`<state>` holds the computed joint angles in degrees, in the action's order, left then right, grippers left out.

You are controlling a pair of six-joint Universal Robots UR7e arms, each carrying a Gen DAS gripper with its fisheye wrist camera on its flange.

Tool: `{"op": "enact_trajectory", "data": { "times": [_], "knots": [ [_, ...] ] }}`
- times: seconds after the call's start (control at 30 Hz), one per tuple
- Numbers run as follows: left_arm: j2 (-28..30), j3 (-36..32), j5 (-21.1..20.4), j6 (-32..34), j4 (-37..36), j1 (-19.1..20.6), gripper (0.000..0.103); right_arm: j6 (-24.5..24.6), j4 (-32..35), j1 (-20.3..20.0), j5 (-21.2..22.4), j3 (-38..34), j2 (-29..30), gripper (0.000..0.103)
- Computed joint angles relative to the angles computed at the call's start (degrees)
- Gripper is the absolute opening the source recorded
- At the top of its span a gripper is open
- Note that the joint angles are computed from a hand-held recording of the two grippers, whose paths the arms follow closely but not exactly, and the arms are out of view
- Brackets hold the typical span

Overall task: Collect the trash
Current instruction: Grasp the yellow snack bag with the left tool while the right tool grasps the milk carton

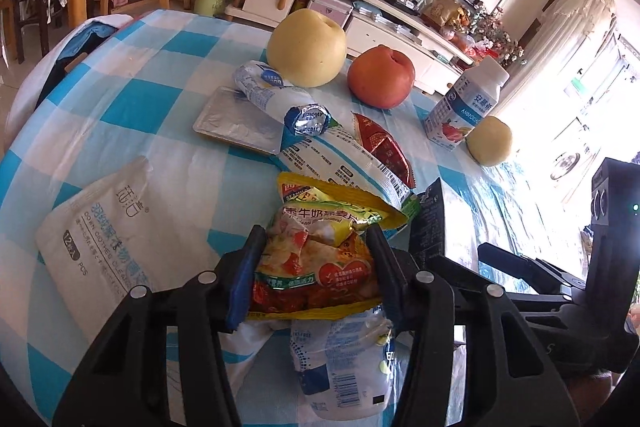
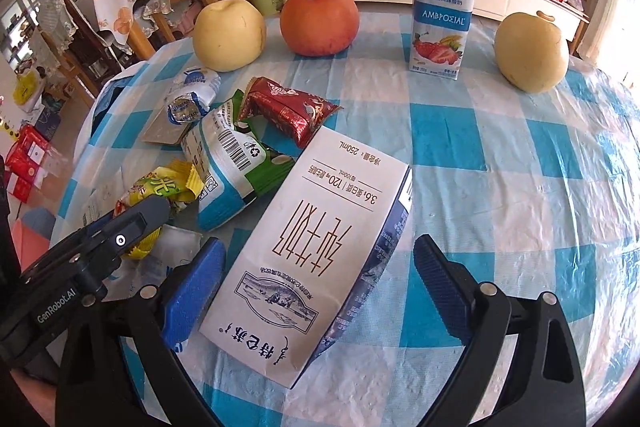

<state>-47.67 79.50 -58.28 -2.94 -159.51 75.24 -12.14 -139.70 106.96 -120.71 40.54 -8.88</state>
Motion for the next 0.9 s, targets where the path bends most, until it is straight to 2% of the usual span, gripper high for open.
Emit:
{"op": "enact_trajectory", "data": {
  "times": [0.17,0.27,0.33,0.47,0.73,0.9],
  "knots": [
    [-1.3,1.8,-1.0,-1.2,-1.6,0.0,0.053,-0.9,1.1,0.3,-1.4,-0.7,0.5,0.094],
    [-2.2,3.1,-1.8,-1.9,-3.2,0.0,0.053,-3.1,-0.5,0.8,-3.3,-0.7,0.9,0.093],
    [-2.9,4.0,-2.2,-2.6,-4.2,0.1,0.053,-4.1,-0.7,1.0,-3.5,-0.6,1.0,0.079],
    [-4.6,6.4,-2.8,-4.5,-6.6,0.5,0.053,-4.9,-1.8,1.2,-4.4,-0.1,0.7,0.074],
    [-7.4,10.0,-2.5,-4.1,-10.9,0.5,0.053,-4.2,-1.2,0.7,-3.6,-0.2,0.5,0.073],
    [-9.5,13.5,-0.3,-1.9,-15.0,0.4,0.053,-4.1,-1.3,0.6,-4.1,-0.1,0.4,0.069]
  ]
}}
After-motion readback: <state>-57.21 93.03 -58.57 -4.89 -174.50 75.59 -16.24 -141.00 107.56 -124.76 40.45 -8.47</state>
